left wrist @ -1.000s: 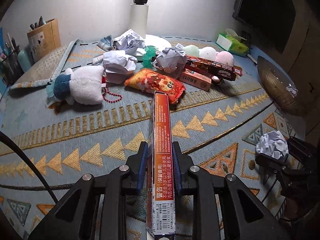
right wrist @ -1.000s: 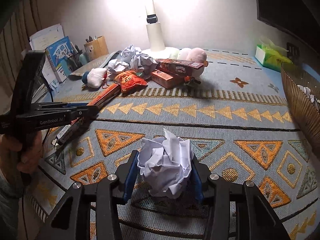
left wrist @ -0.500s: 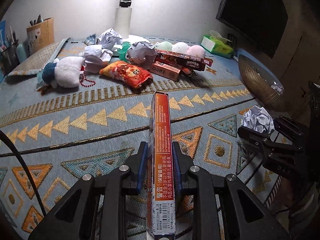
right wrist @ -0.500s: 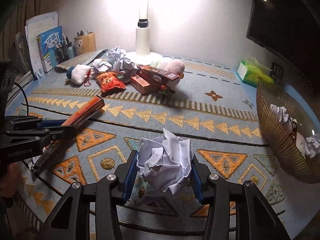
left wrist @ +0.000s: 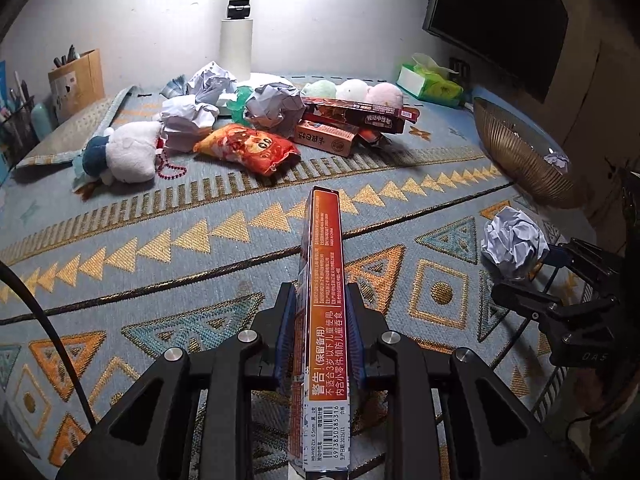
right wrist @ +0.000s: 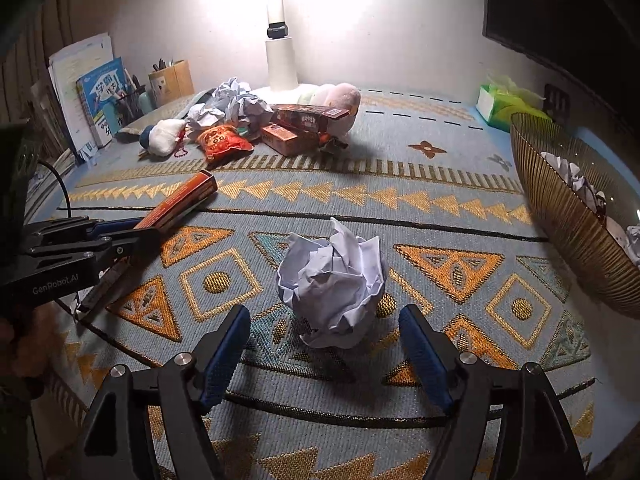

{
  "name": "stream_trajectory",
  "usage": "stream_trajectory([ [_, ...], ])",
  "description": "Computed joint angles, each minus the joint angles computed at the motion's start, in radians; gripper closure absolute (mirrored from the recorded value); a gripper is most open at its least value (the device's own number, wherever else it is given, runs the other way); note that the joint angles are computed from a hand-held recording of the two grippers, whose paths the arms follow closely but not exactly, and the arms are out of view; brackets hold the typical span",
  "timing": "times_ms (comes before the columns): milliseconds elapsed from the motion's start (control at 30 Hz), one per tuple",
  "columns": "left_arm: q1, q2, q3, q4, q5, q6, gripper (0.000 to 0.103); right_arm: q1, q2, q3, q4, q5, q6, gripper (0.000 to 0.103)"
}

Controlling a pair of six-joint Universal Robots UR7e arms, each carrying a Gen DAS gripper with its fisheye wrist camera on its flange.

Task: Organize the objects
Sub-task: 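Grasp the long orange-red box with the left tool while the right tool grasps a paper ball, then carry the box and paper ball to the glass bowl and open both tools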

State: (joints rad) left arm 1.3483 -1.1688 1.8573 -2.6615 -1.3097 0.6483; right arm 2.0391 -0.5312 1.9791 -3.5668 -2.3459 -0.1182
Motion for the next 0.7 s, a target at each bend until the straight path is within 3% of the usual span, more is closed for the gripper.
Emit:
stream_trajectory([
  [133,0.009,-0.008,-0.004,0.031,-0.037,0.004,0.070,-0.010,0.008,-0.009,-0.016,0.044,0.039,0.033],
  [333,-0.029,-0.011,0.071,-0.094,0.062,0.082,0.067,0.000,0.031,-0.023,-0.044,0.020,0.027,0.041],
  [367,-0.032,-0.010,0.079,-0.110,0.073,0.095,0.068,-0.002,0.030,-0.021,-0.053,0.021,0.031,0.044],
  [400,-0.035,-0.011,0.086,-0.125,0.078,0.102,0.073,-0.004,0.027,-0.017,-0.060,0.024,0.038,0.058],
  [433,-0.037,-0.011,0.092,-0.141,0.082,0.104,0.080,-0.008,0.019,-0.010,-0.061,0.038,0.048,0.061],
  [533,-0.033,-0.019,0.085,-0.119,0.067,0.080,0.083,-0.012,-0.006,0.020,-0.088,0.083,0.058,0.061],
  [700,-0.054,-0.063,0.086,-0.050,-0.015,0.026,0.083,0.011,-0.059,0.074,-0.173,0.063,0.027,0.061],
])
